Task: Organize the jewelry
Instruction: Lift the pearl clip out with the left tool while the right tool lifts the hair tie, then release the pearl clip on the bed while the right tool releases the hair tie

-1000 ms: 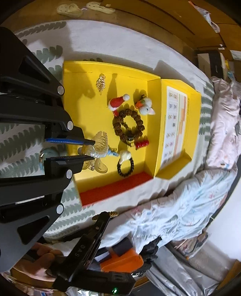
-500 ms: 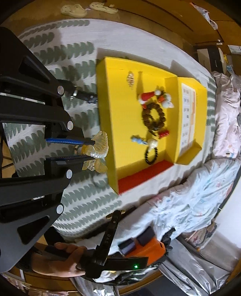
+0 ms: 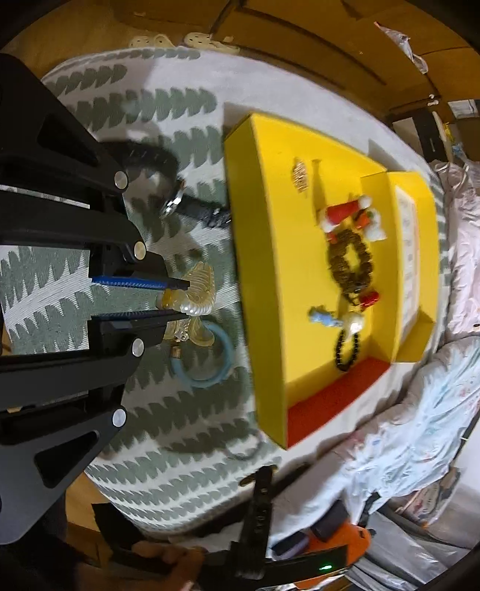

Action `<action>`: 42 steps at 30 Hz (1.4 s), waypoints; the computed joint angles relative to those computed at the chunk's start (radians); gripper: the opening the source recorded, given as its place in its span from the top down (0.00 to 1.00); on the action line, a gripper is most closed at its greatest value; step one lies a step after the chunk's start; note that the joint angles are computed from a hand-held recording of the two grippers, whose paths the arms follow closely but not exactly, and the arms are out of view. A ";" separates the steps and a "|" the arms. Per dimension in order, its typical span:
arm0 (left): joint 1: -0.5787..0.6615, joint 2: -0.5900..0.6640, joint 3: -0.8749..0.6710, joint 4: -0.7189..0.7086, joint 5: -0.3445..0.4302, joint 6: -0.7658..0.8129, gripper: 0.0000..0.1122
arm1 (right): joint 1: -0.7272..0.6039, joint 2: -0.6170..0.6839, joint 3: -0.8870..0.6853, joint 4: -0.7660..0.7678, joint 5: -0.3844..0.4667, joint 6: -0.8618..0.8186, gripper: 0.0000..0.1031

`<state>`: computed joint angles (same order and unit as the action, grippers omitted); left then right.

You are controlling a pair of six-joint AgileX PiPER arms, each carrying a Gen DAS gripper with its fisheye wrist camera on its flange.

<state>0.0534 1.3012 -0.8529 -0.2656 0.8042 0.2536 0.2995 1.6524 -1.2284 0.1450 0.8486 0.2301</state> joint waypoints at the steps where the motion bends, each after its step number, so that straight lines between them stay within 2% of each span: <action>1: -0.010 0.001 0.016 0.014 -0.015 -0.013 0.91 | -0.002 0.006 0.001 0.002 0.000 -0.003 0.90; 10: -0.019 -0.058 0.177 0.047 -0.124 -0.046 0.90 | -0.003 0.038 0.028 -0.025 -0.003 0.012 0.90; 16: 0.006 -0.027 0.252 0.016 -0.166 -0.009 0.88 | 0.002 0.041 0.039 -0.031 -0.009 0.018 0.89; 18: 0.015 -0.015 0.256 0.025 -0.173 -0.013 0.86 | 0.007 0.038 0.043 -0.049 -0.007 0.026 0.86; 19: 0.028 -0.010 0.253 0.012 -0.167 0.005 0.86 | 0.009 0.035 0.045 -0.057 -0.010 0.033 0.83; 21: 0.056 -0.010 0.237 -0.003 -0.136 0.023 0.74 | 0.019 0.032 0.040 -0.089 0.001 0.060 0.82; 23: 0.087 -0.036 0.229 -0.036 -0.109 0.065 0.52 | 0.013 0.017 0.038 -0.083 0.016 0.057 0.81; 25: 0.126 -0.081 0.217 -0.089 -0.061 0.118 0.40 | 0.004 0.001 0.035 -0.066 0.020 0.049 0.81; 33: 0.246 -0.126 0.071 -0.206 0.109 0.243 0.39 | 0.057 -0.073 -0.012 -0.061 -0.015 0.075 0.81; 36: 0.270 -0.079 -0.032 -0.221 0.146 0.245 0.39 | 0.091 -0.057 -0.057 -0.053 -0.029 0.072 0.81; 40: 0.304 0.053 -0.205 -0.234 0.197 0.218 0.39 | 0.135 -0.004 -0.135 -0.048 -0.027 0.074 0.81; 42: 0.303 0.108 -0.274 -0.216 0.188 0.185 0.39 | 0.157 0.030 -0.181 -0.062 -0.021 0.082 0.81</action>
<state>0.3567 1.4093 -1.1266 -0.4816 0.9921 0.4385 0.4560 1.6827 -1.4090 0.0833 0.8276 0.3119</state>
